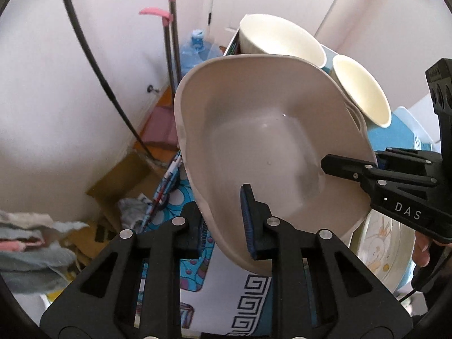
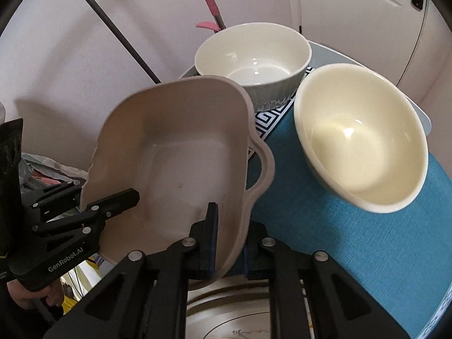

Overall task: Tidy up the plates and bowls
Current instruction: 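Lift the beige dish and lower it onto the cloth, open both grippers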

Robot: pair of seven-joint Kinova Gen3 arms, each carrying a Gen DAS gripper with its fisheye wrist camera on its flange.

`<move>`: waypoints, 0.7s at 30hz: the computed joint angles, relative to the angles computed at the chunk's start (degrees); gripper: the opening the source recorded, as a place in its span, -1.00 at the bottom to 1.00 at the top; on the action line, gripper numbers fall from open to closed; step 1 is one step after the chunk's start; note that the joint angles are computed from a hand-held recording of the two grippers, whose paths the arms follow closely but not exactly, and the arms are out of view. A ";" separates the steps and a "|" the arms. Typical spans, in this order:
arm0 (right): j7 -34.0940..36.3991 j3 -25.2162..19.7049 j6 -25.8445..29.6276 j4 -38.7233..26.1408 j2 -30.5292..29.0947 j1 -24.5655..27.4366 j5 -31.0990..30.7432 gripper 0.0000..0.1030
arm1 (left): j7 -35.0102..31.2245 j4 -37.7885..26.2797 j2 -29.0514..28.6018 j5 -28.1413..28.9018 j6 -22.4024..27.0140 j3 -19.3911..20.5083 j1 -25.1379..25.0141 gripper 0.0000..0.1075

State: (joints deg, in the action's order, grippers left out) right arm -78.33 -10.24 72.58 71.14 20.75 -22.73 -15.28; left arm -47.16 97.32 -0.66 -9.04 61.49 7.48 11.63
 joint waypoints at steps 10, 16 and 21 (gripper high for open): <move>-1.84 0.68 -4.38 7.36 -9.72 2.61 -3.52 -0.75 | -2.35 -5.16 -1.92 -5.36 4.08 3.24 2.99 -0.65; -0.92 3.58 -4.04 12.20 -18.95 7.16 -5.69 -0.75 | 0.75 -11.21 -0.04 -9.68 6.39 6.96 8.14 -0.65; 2.01 8.05 -0.91 15.56 -25.44 11.83 -7.46 -0.75 | 3.59 -17.63 4.55 -12.29 7.96 8.85 15.02 -0.65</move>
State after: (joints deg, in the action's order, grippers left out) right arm -76.32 -2.19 71.68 86.70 -4.69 -10.90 -22.74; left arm -43.56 79.69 3.89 -21.33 69.45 16.33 26.65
